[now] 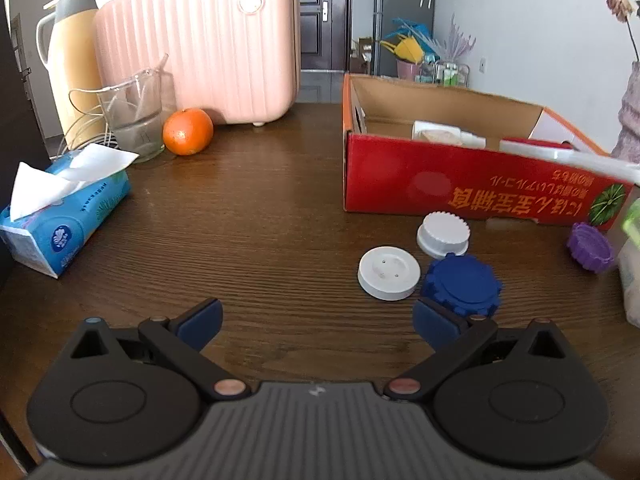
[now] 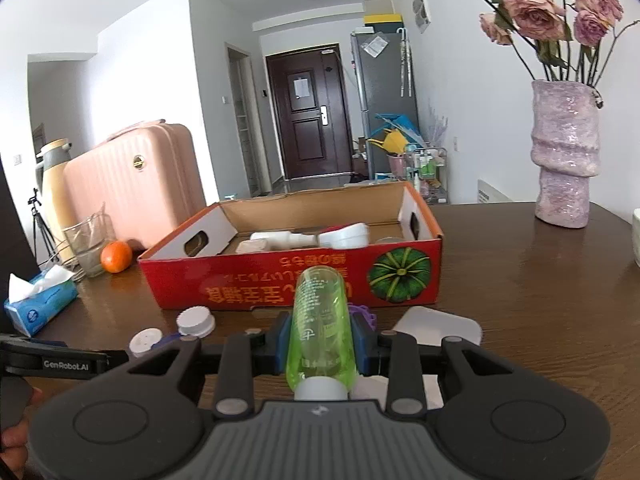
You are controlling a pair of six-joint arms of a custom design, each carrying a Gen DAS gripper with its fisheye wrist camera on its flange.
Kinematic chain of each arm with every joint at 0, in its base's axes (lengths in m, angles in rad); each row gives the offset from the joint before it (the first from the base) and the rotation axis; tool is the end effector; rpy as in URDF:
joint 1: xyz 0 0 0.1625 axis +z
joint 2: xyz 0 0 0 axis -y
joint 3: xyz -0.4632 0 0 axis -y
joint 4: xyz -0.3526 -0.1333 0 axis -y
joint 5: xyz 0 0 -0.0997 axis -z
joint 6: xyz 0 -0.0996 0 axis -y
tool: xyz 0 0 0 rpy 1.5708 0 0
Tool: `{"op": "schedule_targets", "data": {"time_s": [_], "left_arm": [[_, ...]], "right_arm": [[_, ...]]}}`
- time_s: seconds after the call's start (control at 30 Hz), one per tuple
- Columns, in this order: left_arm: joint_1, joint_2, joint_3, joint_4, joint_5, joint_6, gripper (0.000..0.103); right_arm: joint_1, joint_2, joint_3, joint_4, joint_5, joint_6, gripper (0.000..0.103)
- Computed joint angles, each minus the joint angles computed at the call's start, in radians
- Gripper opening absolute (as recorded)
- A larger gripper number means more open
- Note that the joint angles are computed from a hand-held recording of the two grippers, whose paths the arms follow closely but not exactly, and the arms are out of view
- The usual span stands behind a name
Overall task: Organize rigid objects
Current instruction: 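Lift the green bottle with the right tool while the left tool approaches the white round cap, then close the left tool on the white round cap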
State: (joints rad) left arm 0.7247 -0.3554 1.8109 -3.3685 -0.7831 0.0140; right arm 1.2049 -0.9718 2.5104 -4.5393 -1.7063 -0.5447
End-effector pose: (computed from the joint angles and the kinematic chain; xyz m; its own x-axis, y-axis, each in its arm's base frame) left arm -0.3083 -0.5453 -0.0593 -0.6358 0.3792 -0.6723 0.7143 0.6192 -0.3262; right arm -0.0256 -0.4017 0.2775 -0.7764 0.3421 0.5293 -0.4117 0.3606 -0.8370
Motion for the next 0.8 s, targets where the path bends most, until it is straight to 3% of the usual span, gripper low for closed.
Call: {"op": "schedule_targets", "data": {"time_s": [0.53,0.63,0.73,0.77,0.8], "left_arm": [[0.027,0.059,-0.116,0.037,-0.044,0.117,0.1],[0.038,0.05,-0.116,0.038,-0.097,0.115,0.081],[0.034,0.05,-0.106,0.009,-0.102,0.135,0.055],[0.035,0.047,-0.103,0.008,-0.113,0.134,0.04],[0.035,0.045,-0.101,0.005,-0.115,0.133,0.041]], "right_arm": [[-0.037,-0.026,-0.027,0.011,-0.04,0.037,0.03],[-0.039,-0.024,-0.032,0.016,-0.043,0.036,0.03],[-0.036,-0.022,-0.032,0.018,-0.047,0.033,0.03],[-0.036,-0.022,-0.032,0.018,-0.047,0.033,0.03],[-0.036,-0.022,-0.031,0.017,-0.046,0.033,0.03]]}}
